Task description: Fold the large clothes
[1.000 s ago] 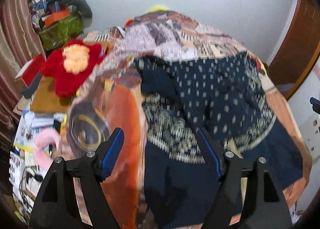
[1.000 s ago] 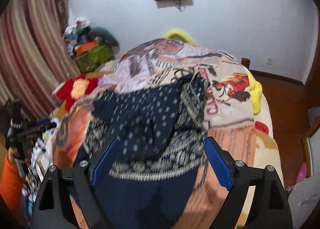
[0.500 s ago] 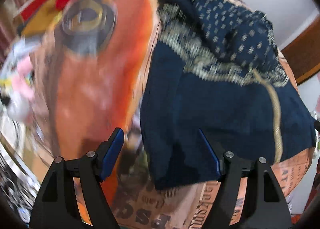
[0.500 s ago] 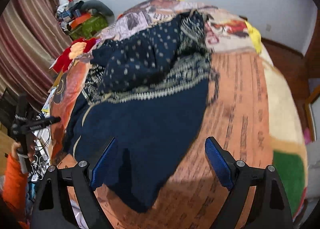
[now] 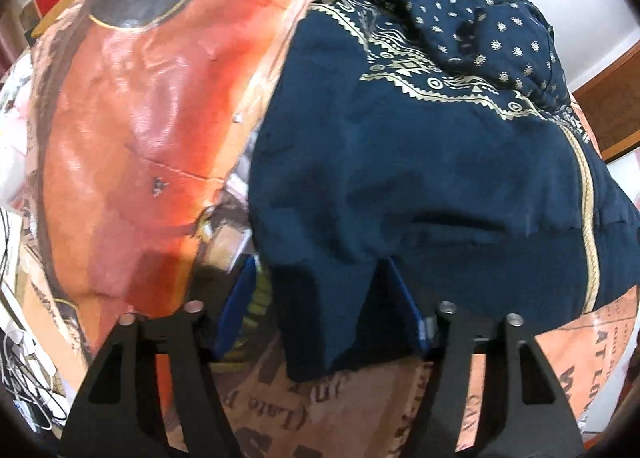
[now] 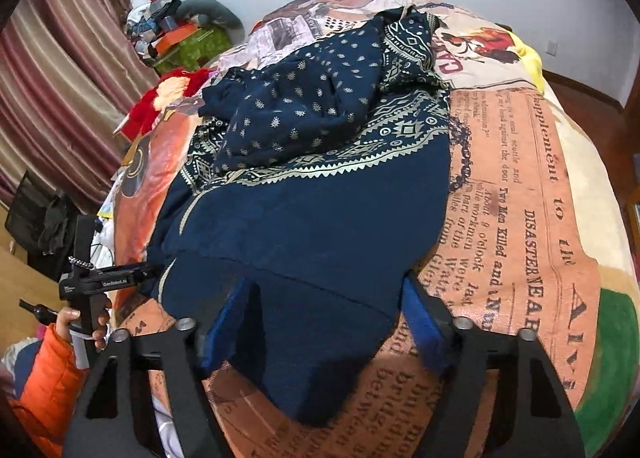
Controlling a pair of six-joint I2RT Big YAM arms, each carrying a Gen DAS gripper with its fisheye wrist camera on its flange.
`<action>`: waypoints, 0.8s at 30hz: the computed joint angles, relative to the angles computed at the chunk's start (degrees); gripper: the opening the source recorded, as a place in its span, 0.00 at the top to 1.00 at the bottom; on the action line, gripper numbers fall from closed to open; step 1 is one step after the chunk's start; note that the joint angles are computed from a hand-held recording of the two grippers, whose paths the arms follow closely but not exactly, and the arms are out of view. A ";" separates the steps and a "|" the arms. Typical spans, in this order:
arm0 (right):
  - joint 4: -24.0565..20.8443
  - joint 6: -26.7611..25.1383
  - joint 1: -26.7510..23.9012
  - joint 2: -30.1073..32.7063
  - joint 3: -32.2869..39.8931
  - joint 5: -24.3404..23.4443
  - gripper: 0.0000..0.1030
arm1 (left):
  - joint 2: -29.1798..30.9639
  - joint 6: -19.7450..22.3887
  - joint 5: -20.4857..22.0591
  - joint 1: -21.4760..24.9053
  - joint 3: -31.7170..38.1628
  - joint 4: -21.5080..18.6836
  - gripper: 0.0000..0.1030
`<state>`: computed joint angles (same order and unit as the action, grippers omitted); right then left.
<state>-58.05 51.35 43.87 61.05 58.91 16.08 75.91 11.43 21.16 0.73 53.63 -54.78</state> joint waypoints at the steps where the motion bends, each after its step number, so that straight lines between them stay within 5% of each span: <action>1: 0.21 0.17 0.12 -0.01 -0.12 0.33 0.44 | 0.31 -0.45 0.36 -0.01 0.31 -0.41 0.46; 3: 1.68 0.56 0.34 -0.57 -0.82 0.83 0.54 | 0.44 -0.67 0.33 0.05 0.70 -0.56 0.53; 5: 2.92 0.46 0.21 -1.10 -1.46 0.55 0.68 | 0.11 -0.80 -1.05 -0.62 0.98 -0.19 0.77; 7: 5.10 0.43 -0.32 -1.83 -2.40 -0.76 0.76 | -0.83 -0.42 -3.66 -1.66 0.99 0.53 0.90; 14: 8.11 -2.00 -0.71 -1.64 -1.87 -0.85 0.87 | -6.90 0.39 0.36 -2.41 2.97 2.04 0.93; 24: 11.66 -9.81 -5.94 -1.18 3.01 0.82 0.88 | -5.28 -6.75 8.26 -3.91 15.53 6.60 0.93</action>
